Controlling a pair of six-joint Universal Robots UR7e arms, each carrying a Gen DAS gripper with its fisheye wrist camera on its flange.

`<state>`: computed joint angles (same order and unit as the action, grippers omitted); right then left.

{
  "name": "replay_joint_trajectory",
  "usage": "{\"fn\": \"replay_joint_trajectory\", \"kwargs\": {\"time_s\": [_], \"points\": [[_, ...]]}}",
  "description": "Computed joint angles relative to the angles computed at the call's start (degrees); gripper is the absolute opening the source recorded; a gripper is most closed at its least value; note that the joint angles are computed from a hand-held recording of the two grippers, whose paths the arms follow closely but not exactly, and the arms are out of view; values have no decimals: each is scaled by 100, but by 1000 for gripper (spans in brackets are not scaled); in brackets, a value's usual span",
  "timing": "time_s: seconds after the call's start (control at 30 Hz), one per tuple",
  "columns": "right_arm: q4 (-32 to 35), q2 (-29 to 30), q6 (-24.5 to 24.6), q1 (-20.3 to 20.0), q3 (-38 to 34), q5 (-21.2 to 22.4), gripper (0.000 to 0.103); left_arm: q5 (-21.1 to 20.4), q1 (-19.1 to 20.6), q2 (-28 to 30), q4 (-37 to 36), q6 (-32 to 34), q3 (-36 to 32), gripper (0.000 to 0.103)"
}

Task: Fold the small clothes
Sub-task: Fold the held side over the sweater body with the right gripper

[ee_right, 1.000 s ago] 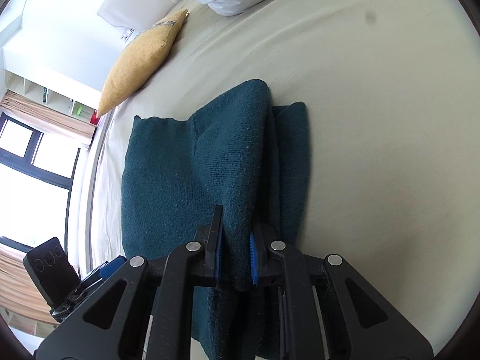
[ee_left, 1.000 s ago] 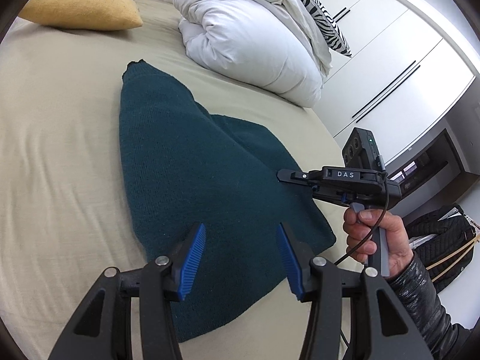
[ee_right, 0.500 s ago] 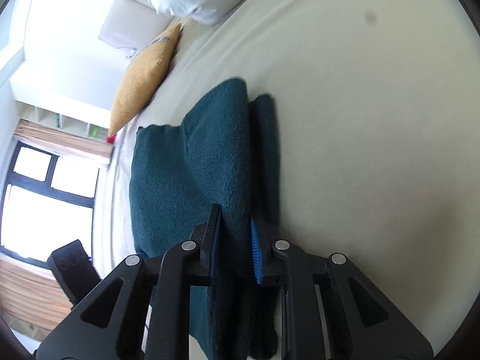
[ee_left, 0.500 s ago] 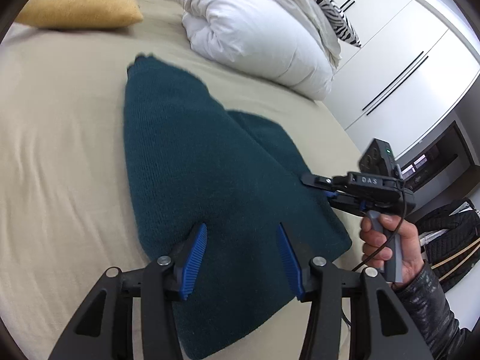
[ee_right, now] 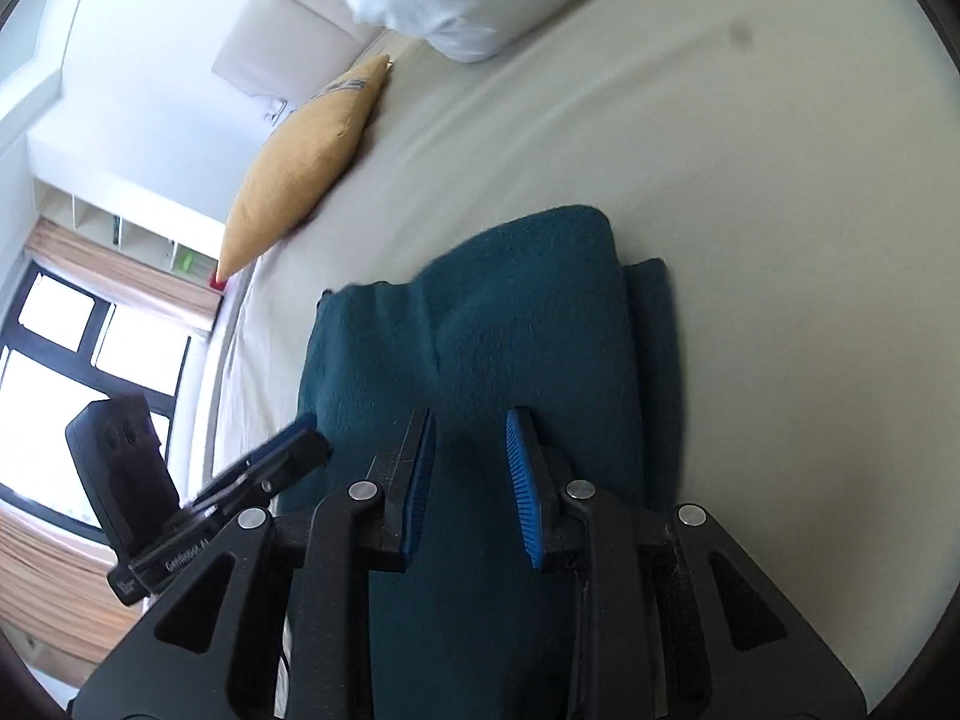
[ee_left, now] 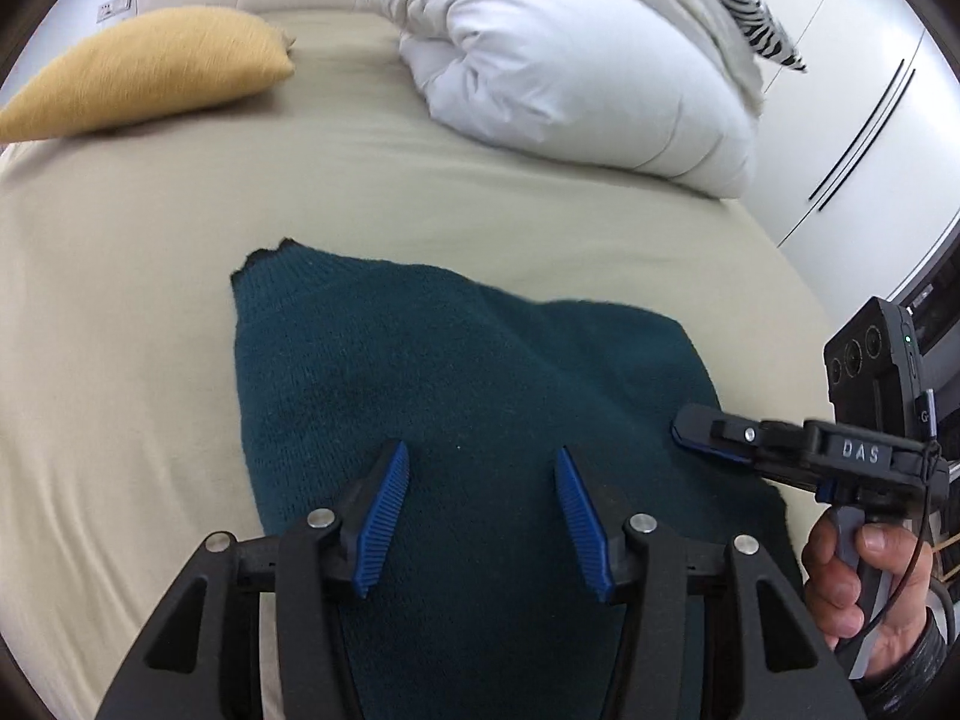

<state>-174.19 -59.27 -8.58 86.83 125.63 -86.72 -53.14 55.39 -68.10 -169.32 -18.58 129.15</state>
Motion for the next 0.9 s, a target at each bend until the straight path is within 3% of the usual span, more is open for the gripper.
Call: {"fn": "replay_joint_trajectory", "kwargs": {"time_s": [0.07, 0.2, 0.33, 0.4, 0.47, 0.57, 0.67, 0.77, 0.9], "points": [[-235, 73, 48, -206, -4, 262, 13, 99, 11, 123, -59, 155, -26, 55], [-489, -19, 53, -433, 90, 479, 10, 7, 132, 238, -416, 423, 11, 55], [-1246, -224, 168, -88, 389, -348, 18, -74, 113, 82, -457, 417, 121, 55], [-1196, -466, 71, -109, 622, 10, 18, -21, -39, -103, -384, 153, 270, 54], [-855, -784, -376, -80, 909, 517, 18, 212, -355, -322, -277, -92, 507, 53], [-458, -936, -805, -21, 1177, 729, 18, 471, -899, -576, -304, -282, 999, 53], [-393, -667, -824, -35, 1295, 67, 20, 680, -1172, -526, -95, -544, 1313, 53], [-594, -785, -924, -528, 1643, 529, 20, 711, -1222, -520, -457, -543, 1571, 53], [-381, -1294, -1134, -643, 1906, 353, 20, 560, -1253, -792, -279, -677, 1671, 53]]}}
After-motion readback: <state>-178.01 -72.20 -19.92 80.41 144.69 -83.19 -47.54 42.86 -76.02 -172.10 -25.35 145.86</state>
